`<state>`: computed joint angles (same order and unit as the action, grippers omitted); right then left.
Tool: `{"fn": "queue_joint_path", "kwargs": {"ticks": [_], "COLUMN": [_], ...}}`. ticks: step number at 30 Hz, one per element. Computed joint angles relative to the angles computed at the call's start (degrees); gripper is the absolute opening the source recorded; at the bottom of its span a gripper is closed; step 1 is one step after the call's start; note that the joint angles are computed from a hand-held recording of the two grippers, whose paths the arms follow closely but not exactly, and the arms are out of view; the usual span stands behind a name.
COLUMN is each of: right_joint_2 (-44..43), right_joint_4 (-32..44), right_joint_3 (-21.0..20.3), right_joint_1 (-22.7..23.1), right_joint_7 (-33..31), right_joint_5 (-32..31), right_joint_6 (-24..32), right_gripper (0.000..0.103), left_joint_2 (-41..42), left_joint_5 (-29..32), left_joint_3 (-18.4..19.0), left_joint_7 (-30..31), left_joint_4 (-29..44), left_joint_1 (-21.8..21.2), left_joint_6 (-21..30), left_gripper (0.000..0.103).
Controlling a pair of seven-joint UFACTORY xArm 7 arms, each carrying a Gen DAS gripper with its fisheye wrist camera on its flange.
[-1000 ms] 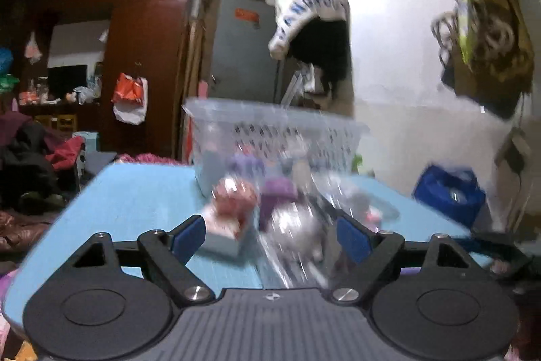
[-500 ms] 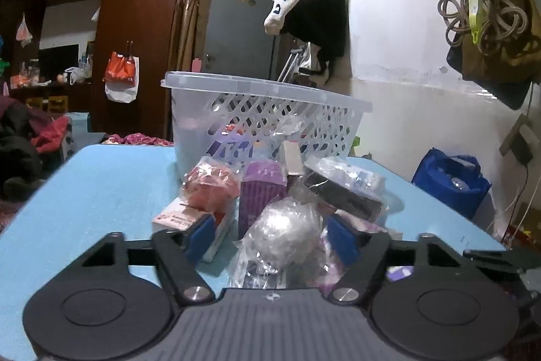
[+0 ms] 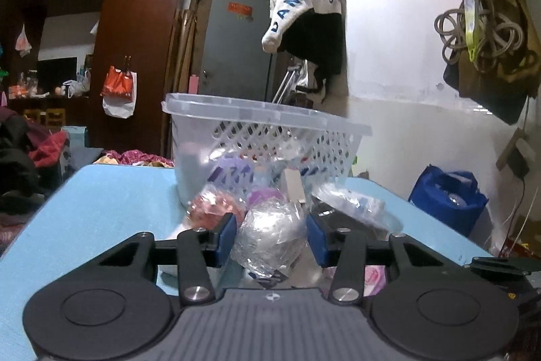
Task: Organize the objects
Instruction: 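Grasp the small purple box with the right tool while the left tool grasps the clear plastic bag, then carry both items over the white basket and open both tools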
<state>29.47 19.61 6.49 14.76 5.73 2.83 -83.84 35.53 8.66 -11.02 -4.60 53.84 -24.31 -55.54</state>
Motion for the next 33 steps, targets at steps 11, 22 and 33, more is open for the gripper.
{"fn": "queue_joint_path", "kwargs": {"ticks": [11,22,33], "right_joint_2": [-4.48,-17.46,-10.98], "right_joint_4": [-2.30,21.11,33.00], "right_joint_3": [-0.35,-3.11,-6.11], "right_joint_1": [-0.55,-3.79,-1.07], "right_joint_7": [0.77,-9.32,-16.55], "right_joint_5": [2.58,2.90,13.31], "right_joint_6": [-1.35,33.44,47.54], "right_gripper": [0.056,0.055,0.086], "left_joint_2": [-1.27,-0.81,9.74], "left_joint_5": [2.46,-0.64,-8.82], "left_joint_3": [-0.28,1.01,10.85], "left_joint_7": [-4.30,-4.04,0.06], "left_joint_4": [-0.08,25.88,47.12], "left_joint_1": [2.35,-0.61,-10.18], "left_joint_6": [-2.22,19.00,40.83], "left_gripper": [0.049,0.049,0.097]}}
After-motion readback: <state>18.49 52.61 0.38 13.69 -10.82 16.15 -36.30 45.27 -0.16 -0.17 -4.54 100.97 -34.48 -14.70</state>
